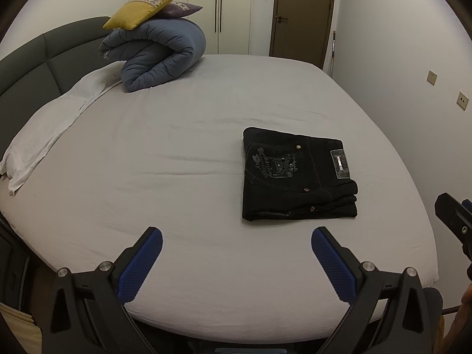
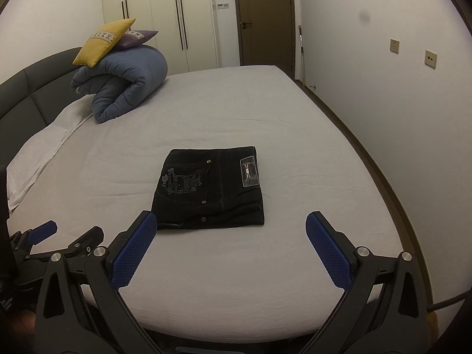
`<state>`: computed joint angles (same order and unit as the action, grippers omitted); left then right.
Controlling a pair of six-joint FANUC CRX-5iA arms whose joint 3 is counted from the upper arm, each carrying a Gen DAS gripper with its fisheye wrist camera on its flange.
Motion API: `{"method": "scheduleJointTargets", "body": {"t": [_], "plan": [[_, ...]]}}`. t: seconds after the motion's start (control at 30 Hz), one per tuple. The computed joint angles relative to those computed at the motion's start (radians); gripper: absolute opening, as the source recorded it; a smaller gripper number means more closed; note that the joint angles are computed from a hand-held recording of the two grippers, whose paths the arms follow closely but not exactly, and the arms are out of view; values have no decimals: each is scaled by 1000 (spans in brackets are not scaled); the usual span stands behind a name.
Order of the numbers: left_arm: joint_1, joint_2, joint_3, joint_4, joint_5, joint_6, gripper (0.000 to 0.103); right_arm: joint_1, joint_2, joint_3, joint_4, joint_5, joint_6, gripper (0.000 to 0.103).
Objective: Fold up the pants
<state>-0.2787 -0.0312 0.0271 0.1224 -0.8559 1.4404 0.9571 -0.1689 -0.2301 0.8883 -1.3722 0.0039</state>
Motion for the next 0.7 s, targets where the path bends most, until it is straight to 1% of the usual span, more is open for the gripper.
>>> {"method": "scheduleJointTargets", "body": {"t": [0.23, 0.7], "plan": [[-1, 6, 6, -3, -4, 3, 103, -17, 20, 8, -5, 24, 1, 103], [-10, 0, 0, -4, 0, 5, 103, -16, 20, 9, -4, 22, 1, 103]]}}
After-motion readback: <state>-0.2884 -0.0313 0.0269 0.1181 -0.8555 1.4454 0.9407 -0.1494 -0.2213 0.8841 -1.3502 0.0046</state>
